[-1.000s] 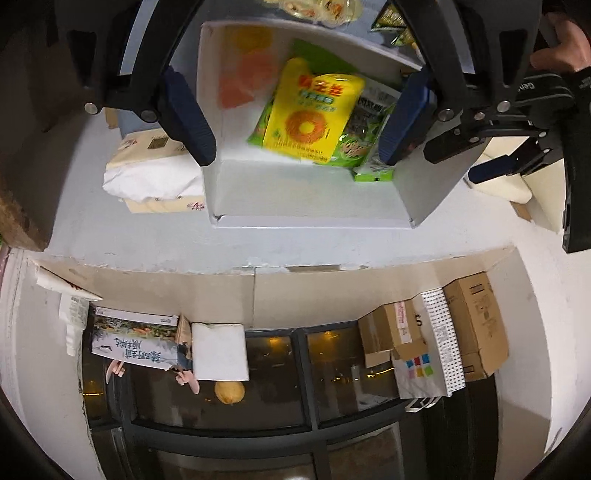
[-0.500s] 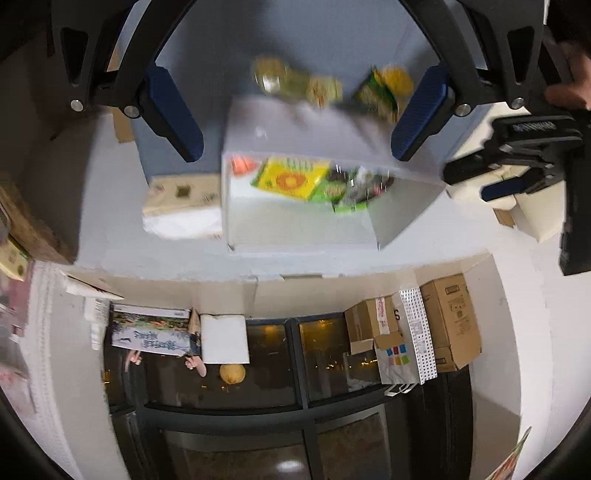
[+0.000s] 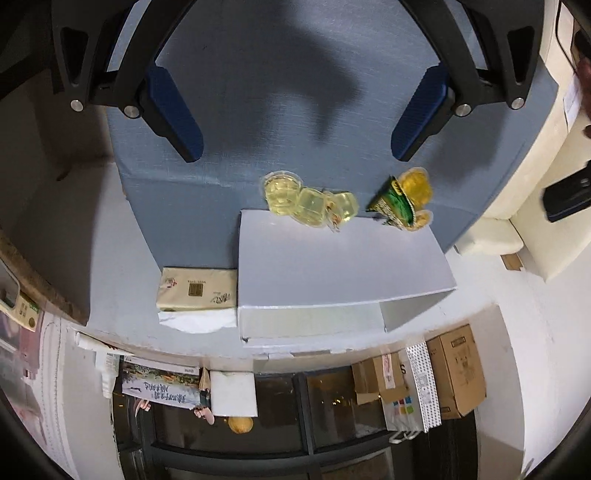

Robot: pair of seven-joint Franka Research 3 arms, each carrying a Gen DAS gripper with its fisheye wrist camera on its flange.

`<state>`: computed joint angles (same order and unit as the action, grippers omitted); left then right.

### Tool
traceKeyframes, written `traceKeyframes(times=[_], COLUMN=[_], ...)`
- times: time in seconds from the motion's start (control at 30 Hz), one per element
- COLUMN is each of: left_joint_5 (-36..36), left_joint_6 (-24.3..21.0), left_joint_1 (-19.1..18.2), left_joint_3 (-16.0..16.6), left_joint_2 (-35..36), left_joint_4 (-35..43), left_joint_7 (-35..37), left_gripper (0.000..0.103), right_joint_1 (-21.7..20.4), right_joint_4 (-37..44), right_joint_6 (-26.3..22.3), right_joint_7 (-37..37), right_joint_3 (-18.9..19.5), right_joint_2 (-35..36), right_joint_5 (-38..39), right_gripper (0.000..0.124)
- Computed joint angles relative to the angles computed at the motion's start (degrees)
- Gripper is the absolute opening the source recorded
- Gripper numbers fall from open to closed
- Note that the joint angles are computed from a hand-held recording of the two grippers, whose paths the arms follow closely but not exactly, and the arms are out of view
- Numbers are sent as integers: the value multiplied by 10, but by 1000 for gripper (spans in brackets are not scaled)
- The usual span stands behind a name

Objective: Organize snacks
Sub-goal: 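Grasp a yellow jelly cup with the right gripper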

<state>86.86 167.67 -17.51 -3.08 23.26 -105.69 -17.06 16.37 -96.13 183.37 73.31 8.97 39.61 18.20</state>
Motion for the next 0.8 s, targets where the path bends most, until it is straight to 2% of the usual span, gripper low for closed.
traceKeyframes(times=[0.1, 0.17, 0.27, 0.3, 0.47, 0.53, 0.6, 0.63, 0.67, 0.7, 0.8], left_joint_5=[-11, -14, -10, -9, -18, -23, -34, -38, -42, -46, -57], left_joint_6=[-6, -10, -10, -10, -9, -5, -5, -3, 0, 0, 4], left_joint_1=[0, -1, -2, -1, 2, 3, 4, 4, 4, 3, 1], left_joint_3=[-1, -2, -3, -3, -7, -6, -5, -4, -2, -1, 4], left_joint_2=[-6, -11, -16, -17, -15, -12, -8, -6, -3, 0, 7], left_joint_4=[-7, -12, -17, -18, -22, -21, -21, -20, -19, -19, -16], left_joint_7=[8, 8, 7, 8, 16, 20, 29, 33, 35, 38, 46], left_gripper=[103, 103, 103, 103, 103, 103, 103, 103, 103, 103, 103], right_joint_1=[0, -13, 12, 24, 47, 48, 47, 42, 37, 39, 32], right_joint_4=[14, 36, 91, 119, 257, 313, 372, 392, 414, 429, 407], right_joint_6=[-4, -13, -43, -64, -154, -193, -236, -249, -267, -279, -256], right_joint_7=[1, -7, 5, 14, 51, 62, 73, 70, 66, 71, 59], right_joint_3=[-1, 13, -22, -40, -81, -86, -88, -80, -71, -74, -61], right_joint_2=[10, 27, 61, 77, 157, 189, 223, 235, 248, 257, 248], right_joint_5=[-2, -5, -10, -13, -42, -56, -69, -71, -72, -75, -74], right_gripper=[103, 103, 103, 103, 99, 83, 75, 58, 50, 36, 36])
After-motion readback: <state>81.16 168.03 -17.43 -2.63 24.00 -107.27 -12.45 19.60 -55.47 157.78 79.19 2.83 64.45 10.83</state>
